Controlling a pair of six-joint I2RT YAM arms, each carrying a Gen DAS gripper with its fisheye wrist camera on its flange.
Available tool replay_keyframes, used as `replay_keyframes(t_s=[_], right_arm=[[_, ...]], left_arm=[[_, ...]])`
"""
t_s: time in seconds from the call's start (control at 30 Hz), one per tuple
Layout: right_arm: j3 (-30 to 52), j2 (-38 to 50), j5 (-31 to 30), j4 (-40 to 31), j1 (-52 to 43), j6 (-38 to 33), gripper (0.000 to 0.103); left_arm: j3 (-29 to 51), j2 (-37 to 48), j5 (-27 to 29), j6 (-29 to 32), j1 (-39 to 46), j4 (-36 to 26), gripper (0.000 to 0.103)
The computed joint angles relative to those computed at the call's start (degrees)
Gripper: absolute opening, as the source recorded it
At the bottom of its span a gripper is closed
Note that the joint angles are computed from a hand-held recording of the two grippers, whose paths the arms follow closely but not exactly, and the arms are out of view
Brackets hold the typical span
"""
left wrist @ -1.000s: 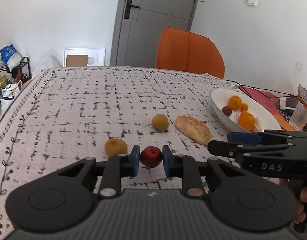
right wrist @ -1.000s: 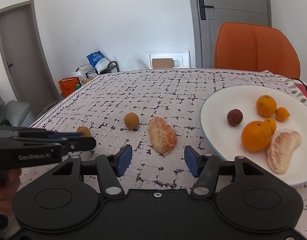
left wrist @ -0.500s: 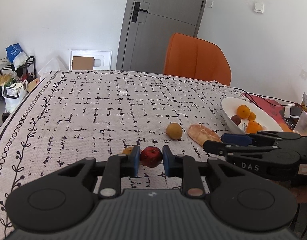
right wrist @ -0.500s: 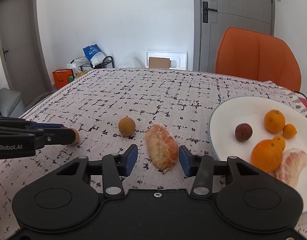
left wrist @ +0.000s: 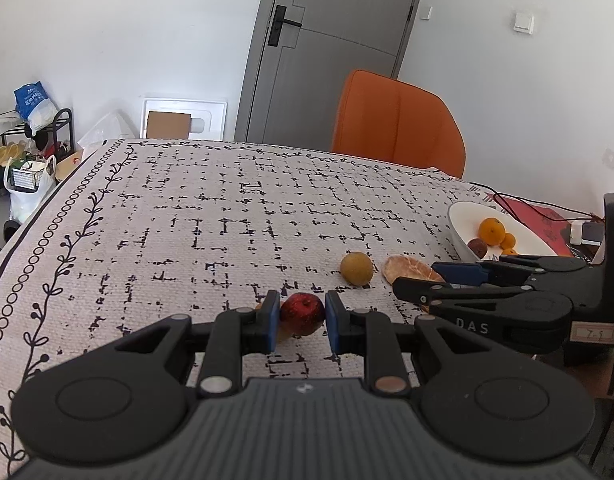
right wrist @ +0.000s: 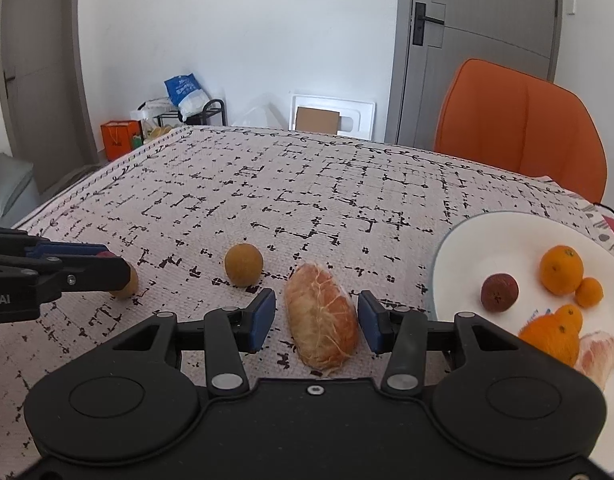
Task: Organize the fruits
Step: 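Grasp a peeled pomelo segment with the right gripper while the left holds the red fruit, then carry the pomelo segment and the red fruit over the white plate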
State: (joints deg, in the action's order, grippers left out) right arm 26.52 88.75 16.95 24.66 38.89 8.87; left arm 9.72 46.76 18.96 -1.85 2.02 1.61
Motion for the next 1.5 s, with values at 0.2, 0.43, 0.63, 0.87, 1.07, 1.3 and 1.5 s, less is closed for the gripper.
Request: replay_keyframes(t_s=[0.2,0.43,0.63,0.87,1.07,1.3,1.5], right_arm=[[1.00,-0.71,1.76,-3.86,1.40,-1.24,0.037],[-1.99,-5.37,-3.34,-5.62,0.67,1.49,0.031],[-5.41,-10.99,-4.08,-6.32,1.02,3.82,0.029],[-7.76,-17.15,-4.59,-8.66,0.50,4.88,0.029],[-10.22,-24.88,-4.02,-10.42,-0.50,5.46,0.029],[-12.76,-33.21,-8.20,-13.33,-6.54,5.54,0.029],[-14.29,-37.63,-9.39,-15.38,-10.77,4.62,0.029]], left_arm=[[-0.05,-0.80,-0.25,-0.60,0.86,-0.46,0.023],[-0.15,-3.46,-0.96,-0.83,0.45,-2.56,0.023],[-0.19,-5.75,-2.96,-1.76,-2.61,-3.96,0.022],[0.41,-8.02,-4.74,-2.95,-6.45,-5.09,0.022],[1.79,-6.36,-8.62,-3.89,-11.86,-4.20,0.023],[3.15,-3.98,-13.56,-5.91,-19.07,-2.16,0.022],[4.63,-0.16,-17.01,-7.02,-24.28,0.46,0.023]])
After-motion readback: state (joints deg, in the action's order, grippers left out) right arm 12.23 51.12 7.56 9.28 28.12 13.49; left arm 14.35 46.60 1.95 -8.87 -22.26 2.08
